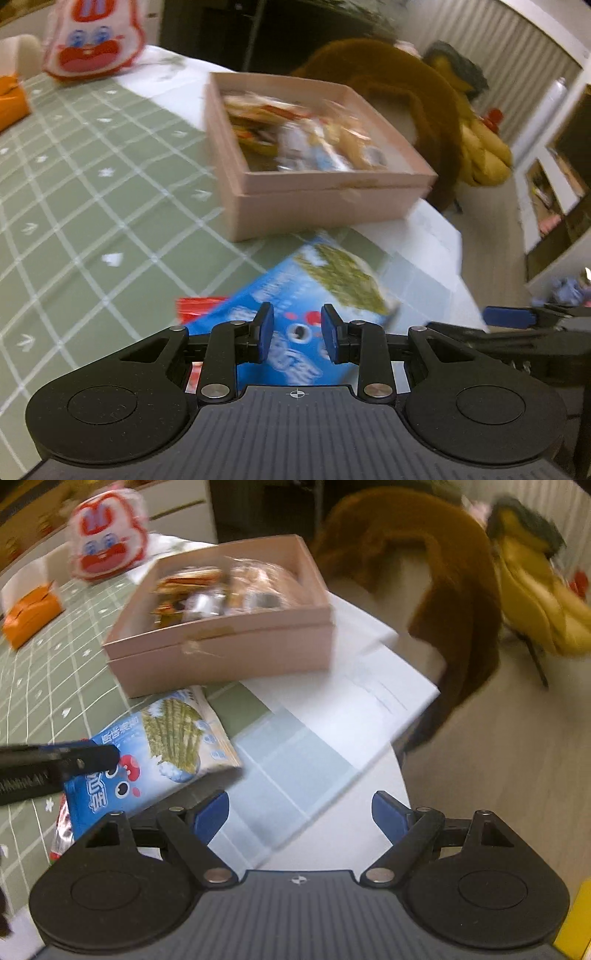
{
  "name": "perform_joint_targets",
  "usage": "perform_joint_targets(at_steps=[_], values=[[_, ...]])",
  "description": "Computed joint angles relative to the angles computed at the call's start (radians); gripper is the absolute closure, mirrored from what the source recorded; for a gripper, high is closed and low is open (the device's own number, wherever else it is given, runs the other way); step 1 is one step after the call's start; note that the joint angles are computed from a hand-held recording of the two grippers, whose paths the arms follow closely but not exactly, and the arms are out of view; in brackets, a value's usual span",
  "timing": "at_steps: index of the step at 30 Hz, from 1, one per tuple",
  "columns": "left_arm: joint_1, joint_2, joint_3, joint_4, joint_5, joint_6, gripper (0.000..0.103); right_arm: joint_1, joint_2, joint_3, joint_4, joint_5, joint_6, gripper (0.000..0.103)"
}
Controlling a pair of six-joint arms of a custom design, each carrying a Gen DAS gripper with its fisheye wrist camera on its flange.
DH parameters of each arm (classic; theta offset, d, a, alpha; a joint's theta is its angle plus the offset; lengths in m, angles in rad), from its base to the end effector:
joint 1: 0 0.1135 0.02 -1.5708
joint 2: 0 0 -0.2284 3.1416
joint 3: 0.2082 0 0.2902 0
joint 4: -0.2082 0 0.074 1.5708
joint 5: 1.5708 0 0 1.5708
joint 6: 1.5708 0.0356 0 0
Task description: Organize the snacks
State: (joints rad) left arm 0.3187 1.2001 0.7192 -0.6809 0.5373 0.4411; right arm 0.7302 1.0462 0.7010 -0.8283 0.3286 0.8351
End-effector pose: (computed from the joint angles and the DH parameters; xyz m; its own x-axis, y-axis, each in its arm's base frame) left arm 0.2510 0.0636 0.1523 -0.8203 0.1156 -0.5601 0.3034 0.9182 -0.2549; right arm 0.1826 0.1480 0.1722 -0.8601 0.1718 -0.4803 0.1481 0.9851 0.0871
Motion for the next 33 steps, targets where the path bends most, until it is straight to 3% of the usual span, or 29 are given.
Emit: perform_joint_targets(at_steps=[5,8,14,18,24,33], values=[[0.011,0.009,0.01,-0.154,0.073,0.097,0.071,-0.147,-0.142,-0.1,0.087,-0.255,0.104,0.018],[0.084,-0.064,-0.024,-0.185,0.081,0.134,0.071,-0.18,-0.08,-0.098,0.177,-0.366,0.156,0.017],[0.233,0.001,0.037,-0.066,0.087,-0.011,0.071,-0.084,0.189,0.099,0.183,-0.279,0.159,0.012],[0.26,0.091,0.091,-0.036,0.071,-0.035,0.071,-0.063,0.322,0.212,0.163,-0.249,0.201,0.011],[0.305,0.123,0.109,-0.082,0.054,0.045,0.071,-0.001,0.593,0.481,0.042,-0.139,0.301,0.004],[0.392,0.188,0.156,-0.116,0.059,0.096,0.071,0.049,0.901,0.828,-0.134,-0.052,0.249,0.0]])
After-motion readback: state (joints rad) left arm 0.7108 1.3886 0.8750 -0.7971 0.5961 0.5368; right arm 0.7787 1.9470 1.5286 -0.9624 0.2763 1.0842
